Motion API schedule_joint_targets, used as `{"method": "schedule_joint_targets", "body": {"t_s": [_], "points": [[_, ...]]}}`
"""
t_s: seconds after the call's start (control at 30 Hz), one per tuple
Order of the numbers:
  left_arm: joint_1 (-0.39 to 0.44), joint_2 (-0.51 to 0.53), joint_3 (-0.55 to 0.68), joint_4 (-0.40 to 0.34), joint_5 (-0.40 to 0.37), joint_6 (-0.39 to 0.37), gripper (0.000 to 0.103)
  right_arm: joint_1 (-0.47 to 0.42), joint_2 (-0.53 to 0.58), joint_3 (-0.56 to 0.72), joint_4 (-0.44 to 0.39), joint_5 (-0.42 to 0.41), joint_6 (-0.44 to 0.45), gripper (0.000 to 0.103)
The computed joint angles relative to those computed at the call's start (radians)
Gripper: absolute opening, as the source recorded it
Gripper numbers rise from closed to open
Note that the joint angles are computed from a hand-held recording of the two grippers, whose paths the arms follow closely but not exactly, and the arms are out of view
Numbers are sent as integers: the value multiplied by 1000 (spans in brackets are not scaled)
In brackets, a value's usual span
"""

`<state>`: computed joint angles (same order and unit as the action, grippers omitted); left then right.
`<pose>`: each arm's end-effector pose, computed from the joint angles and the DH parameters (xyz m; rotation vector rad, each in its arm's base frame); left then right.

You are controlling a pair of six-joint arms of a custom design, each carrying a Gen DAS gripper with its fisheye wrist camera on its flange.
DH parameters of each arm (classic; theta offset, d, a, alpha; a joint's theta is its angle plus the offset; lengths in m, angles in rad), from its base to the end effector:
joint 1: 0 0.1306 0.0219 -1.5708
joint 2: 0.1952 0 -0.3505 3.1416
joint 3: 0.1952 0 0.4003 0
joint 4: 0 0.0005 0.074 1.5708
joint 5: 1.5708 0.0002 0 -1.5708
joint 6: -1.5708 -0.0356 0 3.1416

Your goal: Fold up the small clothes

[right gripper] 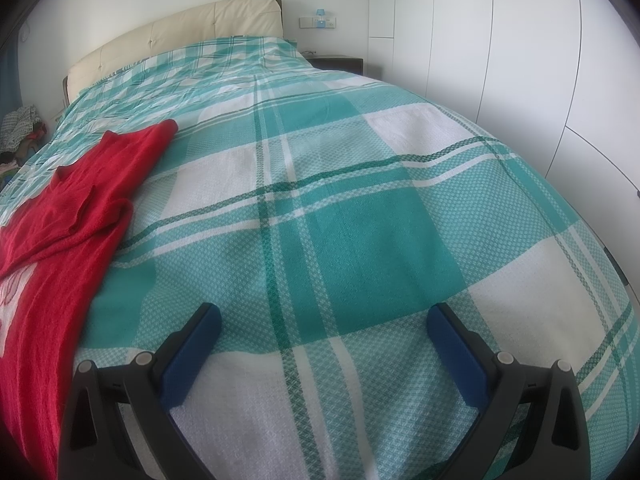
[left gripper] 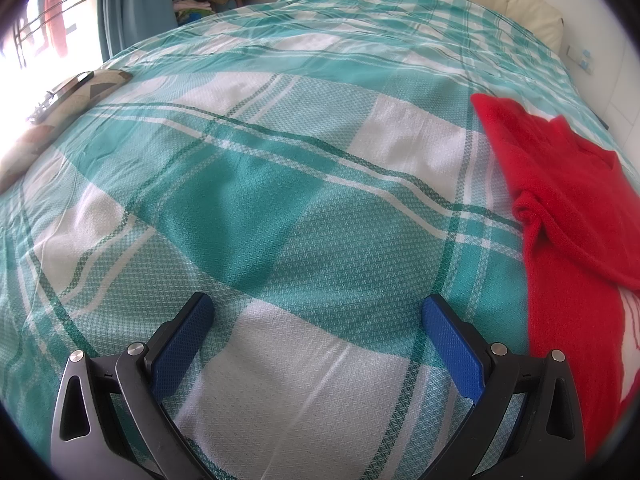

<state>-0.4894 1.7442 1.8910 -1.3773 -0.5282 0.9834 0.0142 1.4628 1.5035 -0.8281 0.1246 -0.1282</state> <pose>0.5192 -0.2568 0.4173 -0.7334 2.4275 0.2152 0.5294 0.0026 0.4185 0.1944 2.3437 -0.0772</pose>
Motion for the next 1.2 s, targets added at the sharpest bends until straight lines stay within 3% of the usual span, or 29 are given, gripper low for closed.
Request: {"method": "schedule_joint_targets", "body": {"t_s": [1.2], "points": [[0,0,1,-1,0,0,103,2,0,-4,-1,13,6,102]]}}
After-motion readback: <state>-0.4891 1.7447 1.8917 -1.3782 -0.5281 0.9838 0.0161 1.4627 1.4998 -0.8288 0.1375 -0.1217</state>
